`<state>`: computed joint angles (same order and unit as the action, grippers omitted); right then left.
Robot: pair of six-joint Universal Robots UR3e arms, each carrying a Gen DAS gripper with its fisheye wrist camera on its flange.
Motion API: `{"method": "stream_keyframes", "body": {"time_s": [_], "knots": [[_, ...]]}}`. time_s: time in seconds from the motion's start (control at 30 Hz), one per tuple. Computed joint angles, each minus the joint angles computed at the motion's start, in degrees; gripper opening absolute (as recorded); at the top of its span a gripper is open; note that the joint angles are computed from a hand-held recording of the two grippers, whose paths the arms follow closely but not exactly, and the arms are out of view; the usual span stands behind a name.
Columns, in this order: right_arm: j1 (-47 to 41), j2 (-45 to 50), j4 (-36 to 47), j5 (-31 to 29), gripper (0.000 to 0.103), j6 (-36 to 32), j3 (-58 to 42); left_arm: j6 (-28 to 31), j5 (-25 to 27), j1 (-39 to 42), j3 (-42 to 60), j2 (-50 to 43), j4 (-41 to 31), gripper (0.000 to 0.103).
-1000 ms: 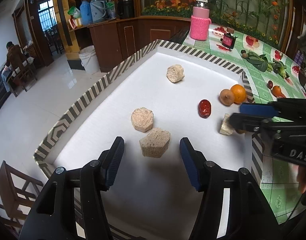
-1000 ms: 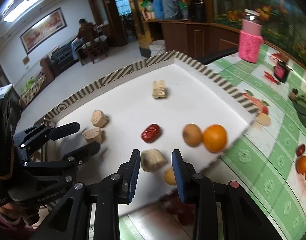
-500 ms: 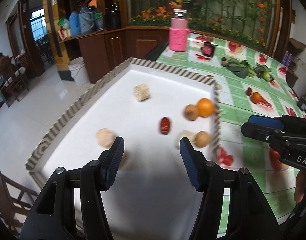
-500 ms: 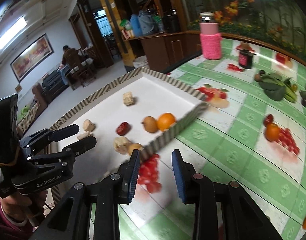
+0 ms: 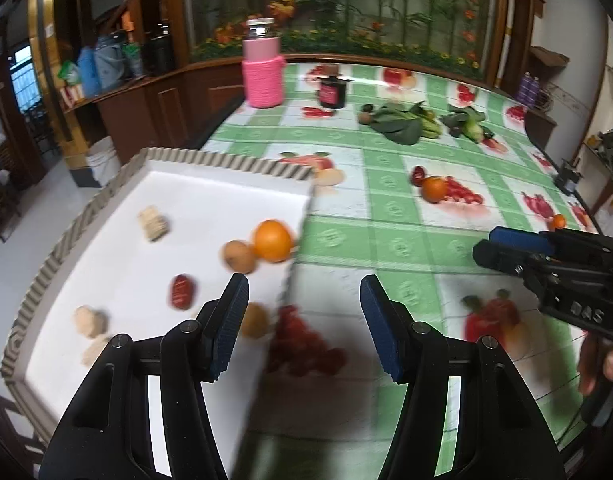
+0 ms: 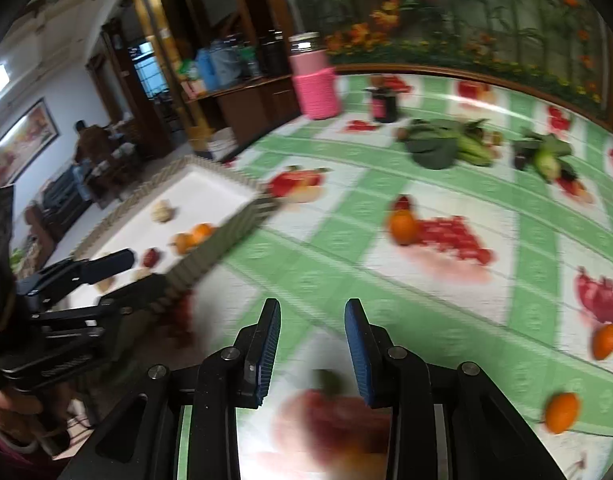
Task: Organize fruits
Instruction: 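Grasp a brown-orange round fruit with the left gripper while the right gripper grasps a red date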
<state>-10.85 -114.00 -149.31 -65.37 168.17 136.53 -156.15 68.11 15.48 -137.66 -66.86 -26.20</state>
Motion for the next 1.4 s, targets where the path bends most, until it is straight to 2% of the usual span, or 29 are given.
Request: {"method": "stream_keyframes", "body": {"time_s": [0.2, 0.33, 0.43, 0.63, 0.7, 0.83, 1.03, 1.07, 1.17, 1.3, 1.4], "knots": [[-8.7, 4.1, -1.7, -0.4, 0.035, -3.5, -0.4, -5.8, 3.2, -8.9, 8.1, -11.7, 2.6, 0.058], [-8.1, 12.2, -4.5, -4.0, 0.035, -3.6, -4.9, -8.3, 2.8, -12.1, 13.0, -17.6, 1.9, 0.058], [-7.7, 14.3, -4.5, -3.2, 0.035, -4.4, -6.7, -10.7, 2.7, -14.6, 17.3, -22.4, 1.6, 0.058], [-12.4, 8.6, -4.8, -6.0, 0.035, -2.7, -4.0, -16.3, 4.0, -20.8, 28.6, -33.9, 0.9, 0.058], [-16.5, 6.0, -2.6, -3.6, 0.036, -3.6, -3.0, -17.9, 3.6, -22.1, 31.6, -36.9, 0.7, 0.058], [-22.7, 3.2, 1.1, 2.1, 0.036, -6.1, -1.7, -20.4, 6.4, -26.5, 41.0, -44.6, -0.4, 0.058], [-23.5, 5.1, -0.3, 5.4, 0.036, -6.9, -1.1, -20.9, 8.7, -29.3, 50.4, -52.9, -1.9, 0.058], [-23.5, 5.2, -0.4, 5.6, 0.036, -7.1, -1.0, -21.0, 8.0, -29.0, 51.2, -53.9, -1.9, 0.057], [-22.7, 5.6, 0.8, 6.1, 0.036, -7.5, -1.7, -20.9, 6.2, -27.7, 50.9, -54.7, -0.7, 0.03], [-18.2, 9.2, 2.1, 6.4, 0.036, -6.6, -6.4, -20.1, 6.0, -25.4, 44.7, -50.1, 0.3, 0.03], [-10.8, 17.7, -2.1, 3.7, 0.036, -4.7, -12.4, -19.4, 5.0, -22.1, 35.0, -42.8, 3.3, 0.03]]}}
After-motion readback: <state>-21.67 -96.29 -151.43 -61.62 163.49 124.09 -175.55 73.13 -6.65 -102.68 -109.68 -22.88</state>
